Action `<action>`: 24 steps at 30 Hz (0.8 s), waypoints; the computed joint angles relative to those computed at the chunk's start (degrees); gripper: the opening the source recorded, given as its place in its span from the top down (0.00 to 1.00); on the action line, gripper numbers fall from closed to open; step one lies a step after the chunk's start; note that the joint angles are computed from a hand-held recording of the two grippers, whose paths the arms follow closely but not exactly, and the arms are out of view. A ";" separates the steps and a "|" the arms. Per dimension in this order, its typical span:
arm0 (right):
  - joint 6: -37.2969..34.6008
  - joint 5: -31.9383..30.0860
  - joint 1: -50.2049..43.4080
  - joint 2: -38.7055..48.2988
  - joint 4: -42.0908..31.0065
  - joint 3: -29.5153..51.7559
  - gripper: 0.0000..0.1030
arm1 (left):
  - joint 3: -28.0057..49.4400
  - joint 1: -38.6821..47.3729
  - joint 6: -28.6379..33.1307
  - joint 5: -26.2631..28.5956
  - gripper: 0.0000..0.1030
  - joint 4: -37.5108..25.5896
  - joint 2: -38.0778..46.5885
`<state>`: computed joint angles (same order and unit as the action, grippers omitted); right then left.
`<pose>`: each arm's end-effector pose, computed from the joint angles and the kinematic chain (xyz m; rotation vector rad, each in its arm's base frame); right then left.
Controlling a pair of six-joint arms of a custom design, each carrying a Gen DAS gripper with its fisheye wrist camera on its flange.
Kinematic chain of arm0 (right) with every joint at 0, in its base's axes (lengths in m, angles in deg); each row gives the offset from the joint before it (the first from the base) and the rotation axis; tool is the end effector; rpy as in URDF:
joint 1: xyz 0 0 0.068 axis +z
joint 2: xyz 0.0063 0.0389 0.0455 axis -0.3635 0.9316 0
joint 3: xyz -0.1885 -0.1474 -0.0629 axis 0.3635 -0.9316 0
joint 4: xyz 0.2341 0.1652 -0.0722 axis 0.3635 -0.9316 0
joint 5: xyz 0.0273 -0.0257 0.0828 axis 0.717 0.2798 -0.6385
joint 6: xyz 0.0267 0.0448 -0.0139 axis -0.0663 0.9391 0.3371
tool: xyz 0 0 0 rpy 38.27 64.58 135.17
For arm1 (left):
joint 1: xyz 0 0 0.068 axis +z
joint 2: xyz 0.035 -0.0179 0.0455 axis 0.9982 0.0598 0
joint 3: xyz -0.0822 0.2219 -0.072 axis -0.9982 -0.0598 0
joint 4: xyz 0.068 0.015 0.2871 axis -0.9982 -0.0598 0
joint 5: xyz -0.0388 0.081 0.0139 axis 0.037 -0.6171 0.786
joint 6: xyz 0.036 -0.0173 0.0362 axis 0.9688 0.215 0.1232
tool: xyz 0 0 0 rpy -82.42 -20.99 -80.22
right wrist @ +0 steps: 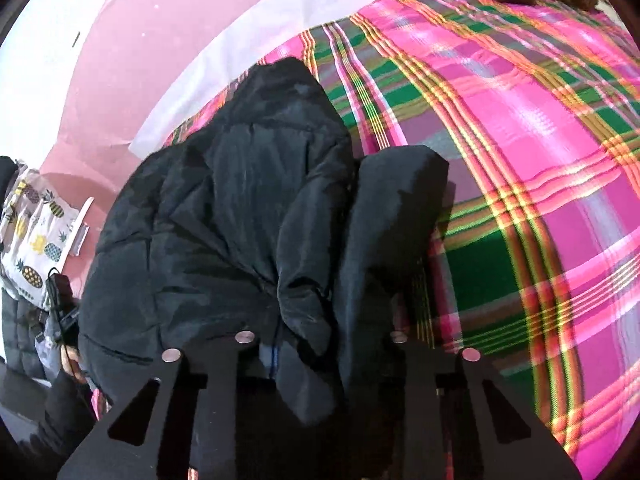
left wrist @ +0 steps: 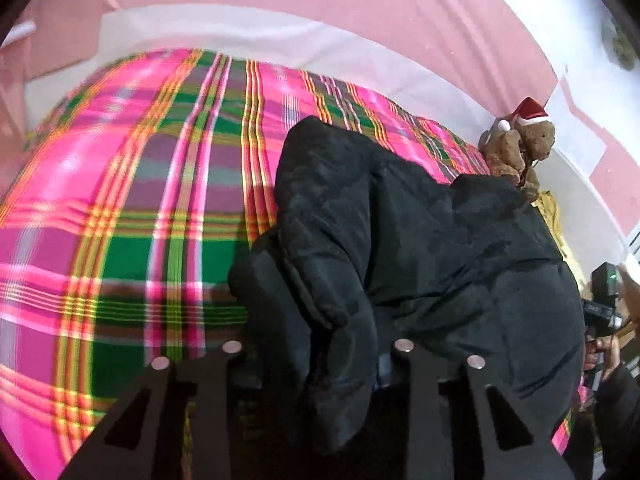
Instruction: Fold large clothes
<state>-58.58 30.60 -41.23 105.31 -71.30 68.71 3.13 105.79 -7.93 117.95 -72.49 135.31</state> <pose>0.2471 -0.0685 0.0398 0.3210 2.4287 0.6352 0.3820 0.1092 0.0490 0.2927 2.3906 -0.5917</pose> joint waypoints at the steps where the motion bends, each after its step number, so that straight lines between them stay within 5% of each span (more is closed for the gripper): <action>1: -0.28 -0.05 -0.39 -2.43 -0.80 -1.14 0.75 | -1.06 -0.07 -0.02 -0.43 0.67 0.37 -1.52; 14: -3.55 -1.92 -3.89 -26.33 -13.57 -7.99 0.78 | -10.91 1.18 2.67 0.28 0.70 -2.00 -17.99; 24: -0.78 -1.45 -1.13 -28.41 -13.48 -6.89 0.78 | -9.58 2.77 2.81 0.77 0.69 -3.27 -19.02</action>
<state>-59.36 29.15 -42.36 76.90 -84.79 61.83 -6.45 108.56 -5.12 118.72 -75.77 116.29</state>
